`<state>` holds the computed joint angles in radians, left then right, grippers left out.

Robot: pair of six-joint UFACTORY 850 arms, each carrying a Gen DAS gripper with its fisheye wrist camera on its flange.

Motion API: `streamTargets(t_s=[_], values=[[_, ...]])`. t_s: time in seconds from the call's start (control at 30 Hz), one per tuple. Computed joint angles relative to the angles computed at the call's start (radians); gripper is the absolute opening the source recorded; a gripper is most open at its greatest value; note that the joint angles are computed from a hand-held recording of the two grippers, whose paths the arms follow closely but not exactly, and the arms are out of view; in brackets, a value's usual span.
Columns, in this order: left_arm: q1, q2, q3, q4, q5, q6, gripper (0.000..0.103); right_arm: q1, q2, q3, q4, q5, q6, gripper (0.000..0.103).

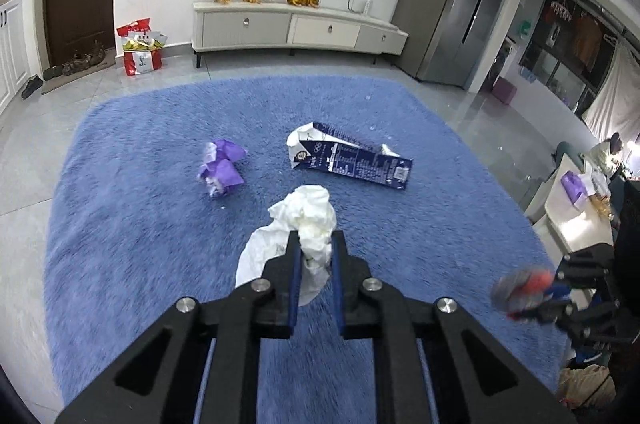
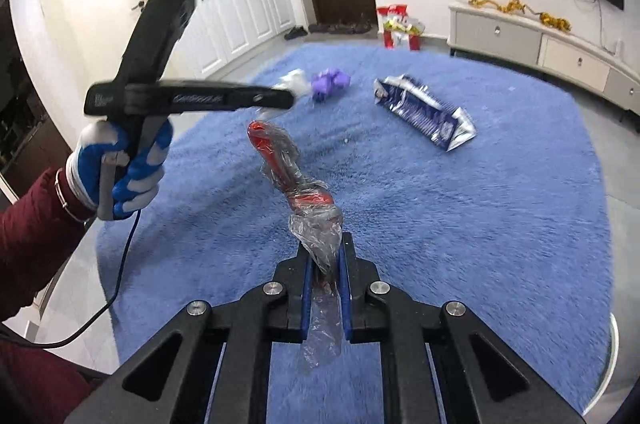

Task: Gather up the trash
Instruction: 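Carry both items to the bin and open both grippers over it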

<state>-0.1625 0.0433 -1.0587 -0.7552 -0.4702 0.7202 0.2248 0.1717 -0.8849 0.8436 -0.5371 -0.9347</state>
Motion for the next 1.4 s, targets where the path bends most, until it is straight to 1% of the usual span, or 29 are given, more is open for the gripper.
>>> streamTargets(t_s=[0.2, 0.3, 0.43, 0.53, 0.67, 0.83, 0.9, 1.07, 1.13, 1.17, 1.23, 1.4], values=[[0.001, 0.101, 0.026, 0.069, 0.007, -0.067, 0.012, -0.067, 0.12, 0.052, 0.048, -0.008, -0.031, 0.011], [-0.004, 0.13, 0.013, 0.082, 0.006, -0.089, 0.013, -0.122, 0.174, 0.069, 0.075, -0.017, -0.047, 0.011], [-0.03, 0.143, -0.022, 0.105, 0.01, -0.124, 0.012, -0.211, 0.238, 0.085, 0.107, -0.031, -0.065, 0.011], [-0.074, 0.134, -0.06, 0.146, 0.009, -0.166, 0.013, -0.296, 0.27, 0.092, 0.13, -0.042, -0.086, 0.011], [-0.164, 0.078, -0.141, 0.242, 0.002, -0.258, 0.013, -0.415, 0.293, 0.108, 0.17, -0.066, -0.12, 0.011], [-0.288, -0.04, -0.273, 0.323, -0.033, -0.351, 0.013, -0.579, 0.294, 0.133, 0.228, -0.089, -0.186, 0.011], [-0.352, -0.117, -0.353, 0.368, -0.058, -0.395, 0.013, -0.631, 0.284, 0.141, 0.234, -0.086, -0.194, 0.011], [-0.471, -0.301, -0.534, 0.423, -0.133, -0.45, 0.013, -0.764, 0.204, 0.155, 0.253, -0.071, -0.205, 0.011], [-0.509, -0.382, -0.613, 0.431, -0.169, -0.467, 0.013, -0.798, 0.159, 0.152, 0.262, -0.059, -0.208, 0.012], [-0.53, -0.438, -0.67, 0.424, -0.198, -0.472, 0.013, -0.808, 0.138, 0.149, 0.263, -0.052, -0.207, 0.012], [-0.558, -0.52, -0.75, 0.423, -0.23, -0.485, 0.013, -0.823, 0.087, 0.139, 0.268, -0.029, -0.202, 0.012], [-0.612, -0.716, -0.968, 0.427, -0.321, -0.541, 0.016, -0.823, -0.048, 0.088, 0.279, 0.013, -0.19, 0.015]])
